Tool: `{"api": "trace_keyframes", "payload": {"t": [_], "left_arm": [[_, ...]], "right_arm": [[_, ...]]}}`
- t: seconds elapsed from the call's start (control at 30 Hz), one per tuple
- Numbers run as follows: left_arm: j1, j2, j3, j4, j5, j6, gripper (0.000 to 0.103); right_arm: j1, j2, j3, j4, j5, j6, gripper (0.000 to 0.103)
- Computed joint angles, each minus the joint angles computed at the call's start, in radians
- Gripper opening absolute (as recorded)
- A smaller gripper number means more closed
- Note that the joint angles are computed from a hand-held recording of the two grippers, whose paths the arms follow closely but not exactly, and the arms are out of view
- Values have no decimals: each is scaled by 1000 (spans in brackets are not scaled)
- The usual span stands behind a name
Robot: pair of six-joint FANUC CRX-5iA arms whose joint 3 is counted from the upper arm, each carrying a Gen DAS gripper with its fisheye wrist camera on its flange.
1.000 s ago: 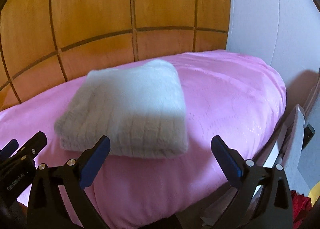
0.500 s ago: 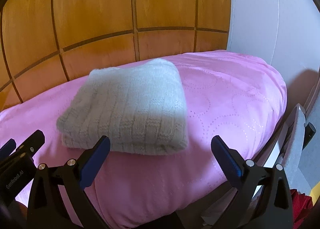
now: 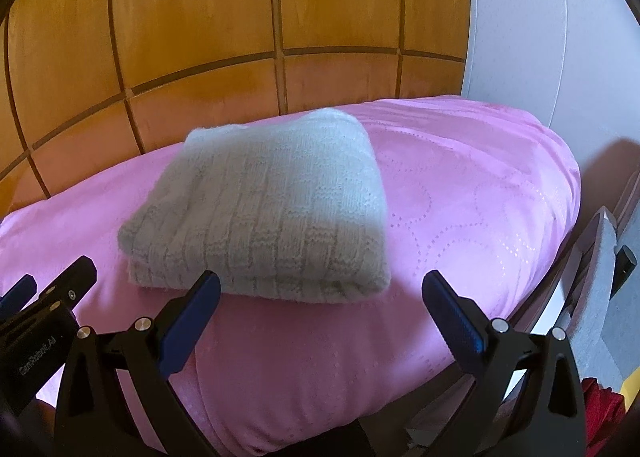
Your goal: Fold small clothes
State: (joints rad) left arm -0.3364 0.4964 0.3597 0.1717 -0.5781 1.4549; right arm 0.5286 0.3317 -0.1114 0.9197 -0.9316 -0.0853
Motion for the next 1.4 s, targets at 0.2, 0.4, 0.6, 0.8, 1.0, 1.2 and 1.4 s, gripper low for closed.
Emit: {"api": "trace_keyframes", "payload": {"t": [0.2,0.4,0.6,0.8,1.0,1.2,1.4], "left_arm": [[-4,2,8,-25,-4,26,99],[-5,1,7,-40,-6,33,99],[-4,-4,-4,-36,2,26,99],[2,-6,-10,-24,4,13,99],[9,-12,-24,-3,11,-12,99],[16,-20,-41,14,21,-33,99],[16,-23,-46,13,23,-27,99]], "right_arm": [[-1,-1,-1,-2,0,2,101],[0,2,-1,-4,-5,2,101],[4,-3,-8,-1,-4,-4,101],[1,-5,-9,-3,2,-12,101],[3,-5,-8,-4,9,-3,101],[7,-5,-7,-8,10,-2,101],[4,-4,-7,-2,15,-3,101]]}}
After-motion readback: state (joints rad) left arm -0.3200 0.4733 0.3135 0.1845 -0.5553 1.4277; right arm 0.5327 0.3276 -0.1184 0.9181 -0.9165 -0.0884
